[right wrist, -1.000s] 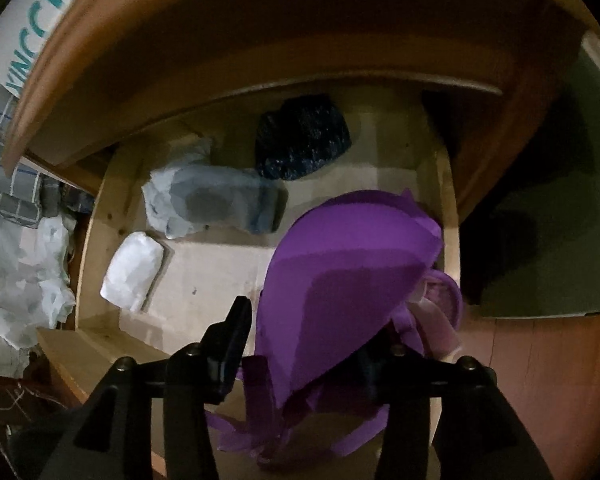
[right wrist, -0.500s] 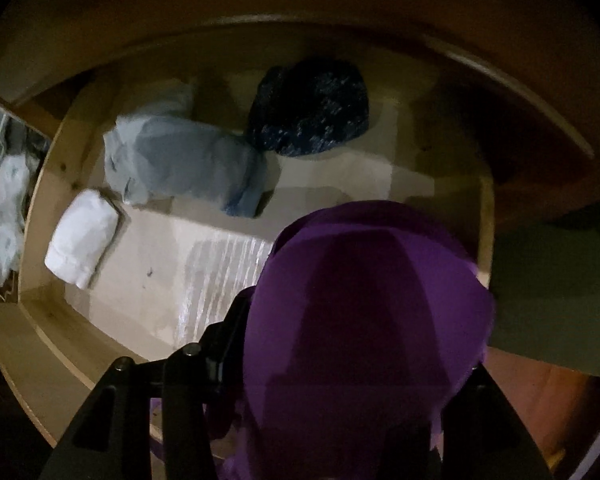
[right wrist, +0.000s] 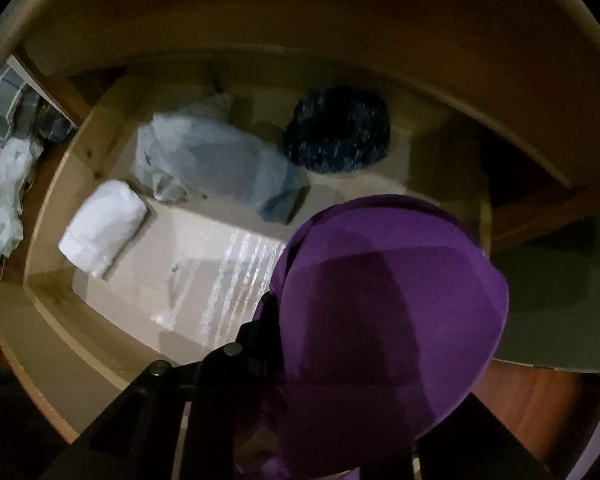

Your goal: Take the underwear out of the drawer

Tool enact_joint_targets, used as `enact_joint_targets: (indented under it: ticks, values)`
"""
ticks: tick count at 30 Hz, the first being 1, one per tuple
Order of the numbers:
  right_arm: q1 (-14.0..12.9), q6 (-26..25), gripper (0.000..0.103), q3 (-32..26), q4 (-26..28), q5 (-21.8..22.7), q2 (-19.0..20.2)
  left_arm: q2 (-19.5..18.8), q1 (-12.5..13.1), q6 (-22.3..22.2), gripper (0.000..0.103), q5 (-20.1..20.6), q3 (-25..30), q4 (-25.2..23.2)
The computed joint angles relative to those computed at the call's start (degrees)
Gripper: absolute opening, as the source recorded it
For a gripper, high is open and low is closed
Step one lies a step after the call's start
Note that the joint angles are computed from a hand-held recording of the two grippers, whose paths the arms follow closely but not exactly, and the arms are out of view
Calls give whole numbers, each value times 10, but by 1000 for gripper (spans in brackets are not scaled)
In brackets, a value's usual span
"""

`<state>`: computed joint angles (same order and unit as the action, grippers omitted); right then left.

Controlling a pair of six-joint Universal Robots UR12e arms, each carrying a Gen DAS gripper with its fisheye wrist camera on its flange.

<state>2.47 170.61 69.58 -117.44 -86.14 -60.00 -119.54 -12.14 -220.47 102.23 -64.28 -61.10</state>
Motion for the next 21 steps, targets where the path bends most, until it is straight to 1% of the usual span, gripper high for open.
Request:
enact_joint_targets:
  ticks: [3,5,7,10,14,19,21]
  values:
    - [1,9,18,17,-28,-3,-15,5,4,-21,64,3,-7,1]
    - [3,13,18,18,-37,-6,-18,5,6,-27,68,6,-8,-7]
    - [5,16,18,17,-46,-11,-20,4,5,-33,70,18,-4,-23]
    - [8,16,18,18,-55,-17,-25,2,5,-33,70,28,-1,-32]
    - [11,10,18,23,-71,-24,-35,3,5,-34,71,31,-2,-33]
    - [13,7,18,28,-90,-19,-49,2,5,-35,72,43,3,-46]
    - [12,5,18,31,-96,-16,-55,3,4,-36,74,55,1,-42]
